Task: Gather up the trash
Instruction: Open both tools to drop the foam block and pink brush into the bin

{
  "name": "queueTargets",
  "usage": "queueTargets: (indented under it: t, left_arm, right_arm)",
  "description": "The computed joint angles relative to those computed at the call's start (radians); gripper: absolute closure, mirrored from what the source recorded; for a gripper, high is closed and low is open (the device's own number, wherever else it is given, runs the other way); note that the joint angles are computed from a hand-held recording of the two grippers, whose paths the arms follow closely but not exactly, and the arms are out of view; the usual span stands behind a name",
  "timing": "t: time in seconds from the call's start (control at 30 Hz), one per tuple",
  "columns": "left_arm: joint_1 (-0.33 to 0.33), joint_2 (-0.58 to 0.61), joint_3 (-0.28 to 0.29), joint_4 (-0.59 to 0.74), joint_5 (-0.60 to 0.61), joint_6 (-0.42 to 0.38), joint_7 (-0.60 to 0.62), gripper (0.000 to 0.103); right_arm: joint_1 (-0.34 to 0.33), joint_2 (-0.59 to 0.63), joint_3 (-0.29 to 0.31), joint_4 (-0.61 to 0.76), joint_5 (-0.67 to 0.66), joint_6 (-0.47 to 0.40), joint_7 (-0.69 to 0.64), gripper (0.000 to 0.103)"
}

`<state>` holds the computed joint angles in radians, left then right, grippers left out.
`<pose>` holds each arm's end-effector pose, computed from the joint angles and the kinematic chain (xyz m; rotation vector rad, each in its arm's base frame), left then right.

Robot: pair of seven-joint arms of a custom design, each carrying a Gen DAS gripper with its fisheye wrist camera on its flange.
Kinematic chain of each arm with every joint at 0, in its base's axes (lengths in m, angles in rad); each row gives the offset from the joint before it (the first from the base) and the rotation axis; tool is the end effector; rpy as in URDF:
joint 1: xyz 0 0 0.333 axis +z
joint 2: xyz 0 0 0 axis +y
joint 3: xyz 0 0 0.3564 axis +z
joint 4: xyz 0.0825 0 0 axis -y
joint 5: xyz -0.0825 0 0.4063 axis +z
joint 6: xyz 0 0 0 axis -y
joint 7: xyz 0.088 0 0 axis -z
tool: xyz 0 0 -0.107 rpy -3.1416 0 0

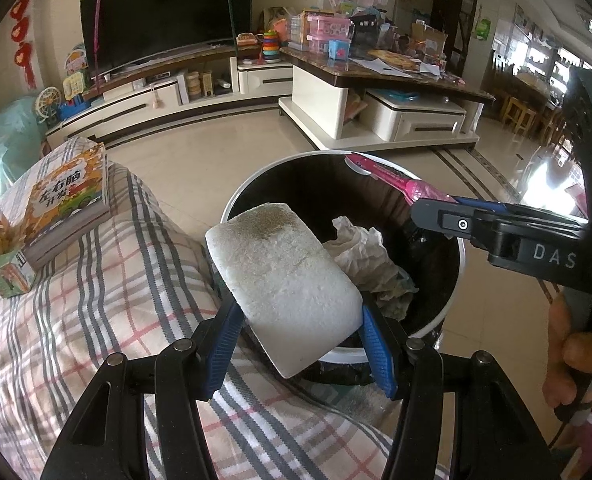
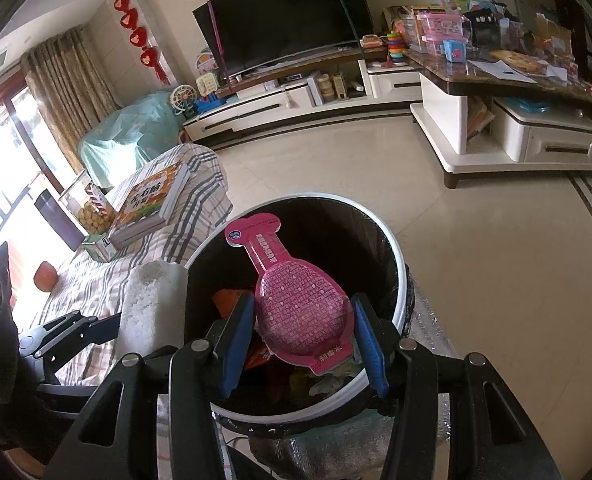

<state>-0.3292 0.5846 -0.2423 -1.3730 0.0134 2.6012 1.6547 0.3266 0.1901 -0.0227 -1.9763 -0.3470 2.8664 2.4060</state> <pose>0.7041 -0.3917 0.4847 -1.3104 2.4256 -0.8857 0.6289 0.2180 0.4798 -1.5383 1.9381 -0.4571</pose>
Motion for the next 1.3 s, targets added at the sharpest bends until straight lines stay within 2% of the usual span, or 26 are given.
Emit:
queueTargets:
  t: [1.3]
  left_arm:
    - [-0.04, 0.099, 0.02, 0.161, 0.035, -0.097, -0.024, 0.046]
  right_arm:
    - [-0.019, 0.032, 0.009, 0.021, 0.124, -0.011, -0.108, 0.053]
